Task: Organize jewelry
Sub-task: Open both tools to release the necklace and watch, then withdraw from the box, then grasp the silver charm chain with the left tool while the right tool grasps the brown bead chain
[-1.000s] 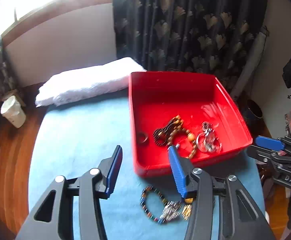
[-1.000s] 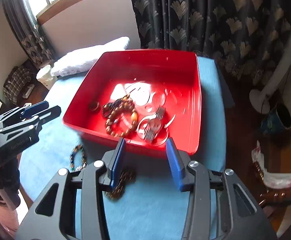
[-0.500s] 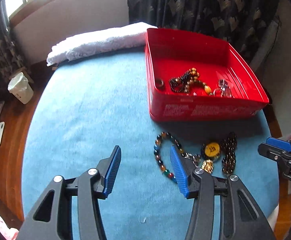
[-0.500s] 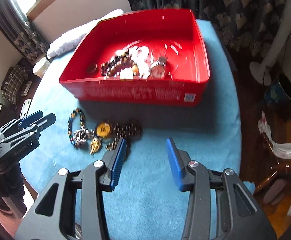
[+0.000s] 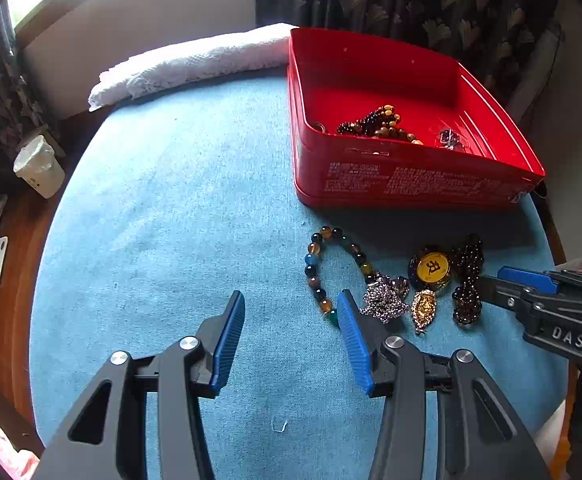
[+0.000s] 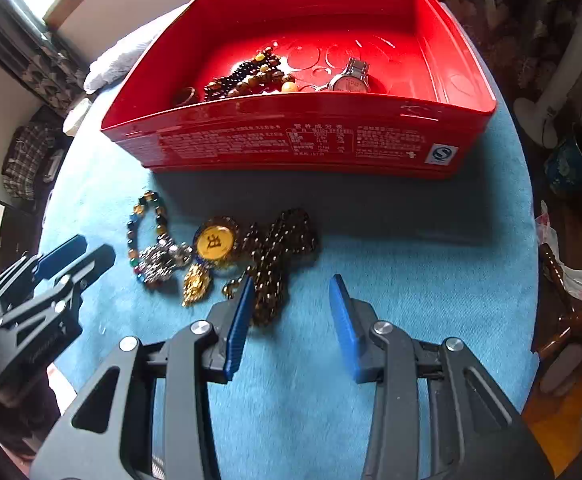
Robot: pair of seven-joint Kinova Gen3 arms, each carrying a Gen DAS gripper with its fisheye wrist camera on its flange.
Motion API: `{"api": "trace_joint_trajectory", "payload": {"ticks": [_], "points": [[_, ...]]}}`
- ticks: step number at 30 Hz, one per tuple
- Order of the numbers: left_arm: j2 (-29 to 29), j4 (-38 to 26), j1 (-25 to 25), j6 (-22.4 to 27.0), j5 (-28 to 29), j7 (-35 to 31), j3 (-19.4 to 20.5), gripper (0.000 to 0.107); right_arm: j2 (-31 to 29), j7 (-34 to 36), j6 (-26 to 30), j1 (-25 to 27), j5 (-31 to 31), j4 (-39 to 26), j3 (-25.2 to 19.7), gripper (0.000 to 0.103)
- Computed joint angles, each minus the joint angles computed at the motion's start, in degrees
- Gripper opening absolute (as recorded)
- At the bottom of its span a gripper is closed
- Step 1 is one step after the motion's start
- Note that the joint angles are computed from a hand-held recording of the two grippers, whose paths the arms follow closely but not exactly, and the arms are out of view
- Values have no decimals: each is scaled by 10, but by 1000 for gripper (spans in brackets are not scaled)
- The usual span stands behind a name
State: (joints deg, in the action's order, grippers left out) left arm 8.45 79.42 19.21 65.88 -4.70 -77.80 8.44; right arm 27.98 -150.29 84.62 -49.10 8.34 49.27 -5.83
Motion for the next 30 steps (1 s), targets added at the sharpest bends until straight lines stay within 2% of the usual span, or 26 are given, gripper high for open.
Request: {"api": "trace_joint_trajectory", "payload": {"ticks": [7, 17, 23, 25, 30], "points": [[1, 2, -2, -6, 6, -8, 0, 48, 25, 0, 21, 2, -11, -42, 3, 38], [0, 6, -3, -6, 12, -11, 0, 48, 5, -34, -25, 25, -51, -1, -4, 42], [-1, 6, -3, -6, 9, -7, -1, 48, 14, -26, -10, 22, -56, -23, -7, 42], [-2, 8, -3, -7, 8, -5, -1, 48, 11, -25, -21, 24, -61, -20, -8, 48], [-4, 10, -5, -7, 10, -6, -1, 48, 38, -31, 3, 21, -64, -56, -2, 50]]}}
